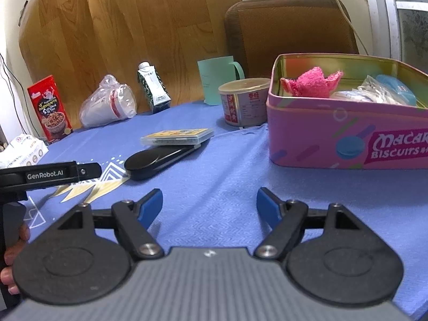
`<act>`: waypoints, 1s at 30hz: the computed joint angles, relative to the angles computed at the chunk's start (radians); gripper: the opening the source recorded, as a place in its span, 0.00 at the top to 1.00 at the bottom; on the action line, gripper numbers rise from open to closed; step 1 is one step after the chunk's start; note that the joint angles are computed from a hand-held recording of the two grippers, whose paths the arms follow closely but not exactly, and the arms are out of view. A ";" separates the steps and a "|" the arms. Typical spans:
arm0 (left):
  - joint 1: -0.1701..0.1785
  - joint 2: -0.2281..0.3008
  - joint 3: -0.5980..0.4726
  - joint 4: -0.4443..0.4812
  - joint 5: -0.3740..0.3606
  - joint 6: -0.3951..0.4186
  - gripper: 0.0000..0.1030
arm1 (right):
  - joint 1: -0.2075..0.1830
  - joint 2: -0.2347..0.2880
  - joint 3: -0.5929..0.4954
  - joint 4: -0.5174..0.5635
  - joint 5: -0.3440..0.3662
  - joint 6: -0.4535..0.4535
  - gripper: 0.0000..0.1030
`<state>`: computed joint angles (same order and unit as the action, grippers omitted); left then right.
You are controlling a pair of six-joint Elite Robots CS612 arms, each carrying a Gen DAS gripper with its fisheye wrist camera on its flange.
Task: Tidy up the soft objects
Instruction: 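Withdraw the right tool from the tin back over the table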
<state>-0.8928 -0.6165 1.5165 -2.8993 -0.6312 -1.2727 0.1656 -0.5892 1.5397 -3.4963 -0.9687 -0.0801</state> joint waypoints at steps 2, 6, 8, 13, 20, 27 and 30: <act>0.000 0.000 -0.001 0.010 0.001 -0.010 0.25 | -0.005 0.003 -0.003 0.001 0.023 0.014 0.22; 0.000 -0.003 -0.003 0.039 0.001 -0.039 0.25 | -0.019 0.011 -0.014 0.007 0.075 0.036 0.23; -0.001 -0.004 -0.004 0.050 0.000 -0.051 0.25 | -0.023 0.012 -0.016 0.011 0.091 0.043 0.22; -0.001 -0.005 -0.008 0.075 0.000 -0.064 0.25 | -0.029 0.016 -0.022 0.012 0.121 0.063 0.22; -0.001 -0.005 -0.013 0.090 0.000 -0.072 0.25 | -0.035 0.018 -0.027 0.024 0.148 0.063 0.20; -0.001 -0.005 -0.012 0.083 -0.001 -0.072 0.23 | -0.036 0.019 -0.029 0.026 0.154 0.060 0.20; -0.001 -0.004 -0.012 0.078 -0.001 -0.074 0.23 | -0.034 0.018 -0.027 0.023 0.147 0.056 0.20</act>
<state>-0.8939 -0.6202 1.5047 -2.8214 -0.6318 -1.3468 0.1312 -0.5716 1.5131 -3.4730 -0.8218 -0.0245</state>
